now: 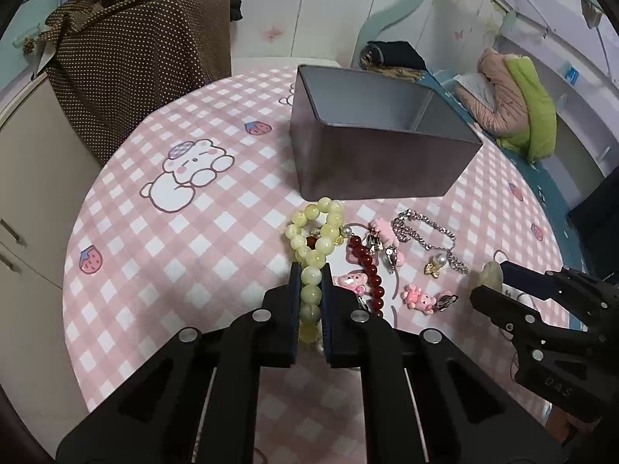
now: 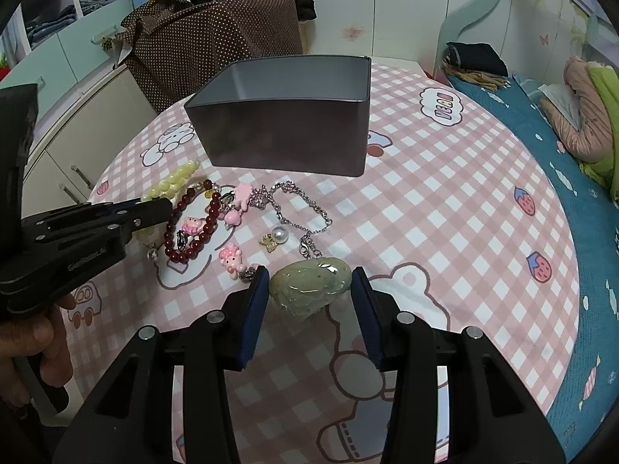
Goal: Organize jewelry
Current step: 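Carry jade and yellow bracelet into the grey tin while both grippers open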
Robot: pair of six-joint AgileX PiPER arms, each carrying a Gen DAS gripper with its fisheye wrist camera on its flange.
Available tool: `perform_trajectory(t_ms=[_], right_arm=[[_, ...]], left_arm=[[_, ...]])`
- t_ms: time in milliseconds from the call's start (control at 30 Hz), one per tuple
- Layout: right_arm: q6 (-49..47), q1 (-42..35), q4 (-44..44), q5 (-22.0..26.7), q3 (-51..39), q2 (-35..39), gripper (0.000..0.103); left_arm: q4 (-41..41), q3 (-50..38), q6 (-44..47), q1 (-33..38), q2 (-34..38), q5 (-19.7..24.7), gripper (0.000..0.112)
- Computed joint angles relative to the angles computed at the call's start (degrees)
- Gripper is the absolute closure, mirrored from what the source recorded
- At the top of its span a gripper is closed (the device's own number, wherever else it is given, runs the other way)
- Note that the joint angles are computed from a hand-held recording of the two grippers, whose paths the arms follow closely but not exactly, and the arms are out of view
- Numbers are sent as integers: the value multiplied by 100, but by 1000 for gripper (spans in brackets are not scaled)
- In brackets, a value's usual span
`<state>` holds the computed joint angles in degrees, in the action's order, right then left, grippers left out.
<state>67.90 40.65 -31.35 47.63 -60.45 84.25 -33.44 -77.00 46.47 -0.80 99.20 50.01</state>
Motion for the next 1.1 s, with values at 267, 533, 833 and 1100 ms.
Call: perform_trajectory(t_ms=[267, 533, 833, 1100], right_arm=[[-36, 25, -62, 128, -125, -54, 62], [-369, -84, -147, 341, -523, -105, 62], [-1307, -644, -75, 475, -1497, 97, 62], [-2468, -1356, 586, 349, -2531, 816, 62]], left_arm=[[-107, 123, 28, 80, -380, -13, 103], [-149, -31, -64, 24, -625, 159, 103], [-199, -1336, -545, -233, -62, 745, 103], [49, -2687, -1127, -558, 808, 1116, 103]])
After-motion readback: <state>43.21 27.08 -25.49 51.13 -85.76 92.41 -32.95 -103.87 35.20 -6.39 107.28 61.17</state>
